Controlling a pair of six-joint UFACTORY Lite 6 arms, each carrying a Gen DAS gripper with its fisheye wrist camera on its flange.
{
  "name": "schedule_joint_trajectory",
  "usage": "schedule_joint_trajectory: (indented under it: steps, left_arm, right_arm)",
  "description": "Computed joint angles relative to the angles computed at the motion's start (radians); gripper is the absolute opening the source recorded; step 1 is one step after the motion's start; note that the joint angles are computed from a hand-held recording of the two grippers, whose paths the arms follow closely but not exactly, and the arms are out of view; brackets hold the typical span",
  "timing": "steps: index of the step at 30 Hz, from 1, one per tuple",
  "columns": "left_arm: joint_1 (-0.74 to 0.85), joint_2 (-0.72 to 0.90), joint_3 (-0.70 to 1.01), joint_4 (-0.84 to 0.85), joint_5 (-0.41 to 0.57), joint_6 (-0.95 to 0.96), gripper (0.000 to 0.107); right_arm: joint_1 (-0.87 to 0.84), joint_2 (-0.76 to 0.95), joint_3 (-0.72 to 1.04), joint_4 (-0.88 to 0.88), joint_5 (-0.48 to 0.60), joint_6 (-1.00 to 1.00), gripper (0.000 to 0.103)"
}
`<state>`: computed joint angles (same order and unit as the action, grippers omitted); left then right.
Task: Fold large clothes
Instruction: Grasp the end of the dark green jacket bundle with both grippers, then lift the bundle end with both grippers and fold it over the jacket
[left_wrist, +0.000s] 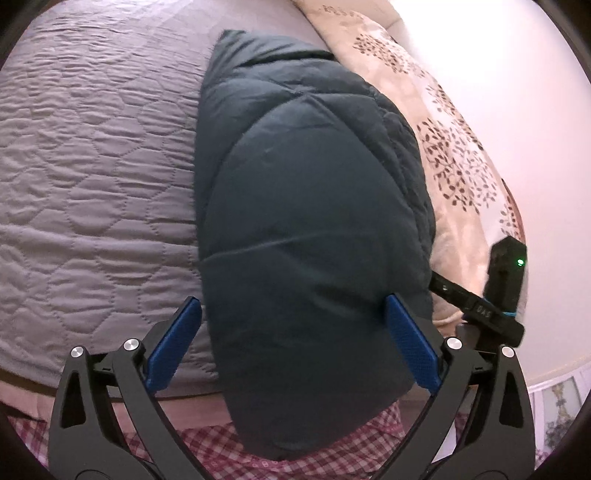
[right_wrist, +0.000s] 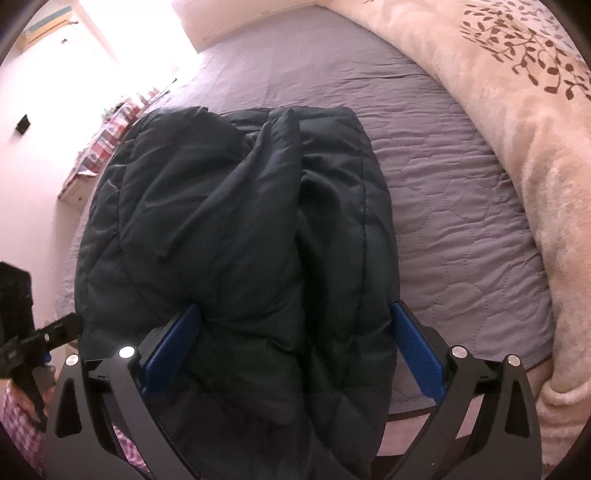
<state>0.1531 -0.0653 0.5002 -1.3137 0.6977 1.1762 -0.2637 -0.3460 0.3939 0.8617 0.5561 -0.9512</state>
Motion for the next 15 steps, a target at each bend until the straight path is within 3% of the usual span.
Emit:
schedule_joint_trajectory:
  steps: [6, 15]
  left_arm:
    - [-0.112, 0.045, 0.036, -0.038, -0.107, 0.022, 0.099]
    - [-0.147, 0.107, 0.088, -0.039, -0.125, 0.01, 0.099]
  right_arm:
    - [-0.04, 0.149, 0.043, 0.107, 0.024, -0.146, 0.097]
    - [-0.042, 0.331, 0.086, 0.28, 0.031, -0.294, 0.098]
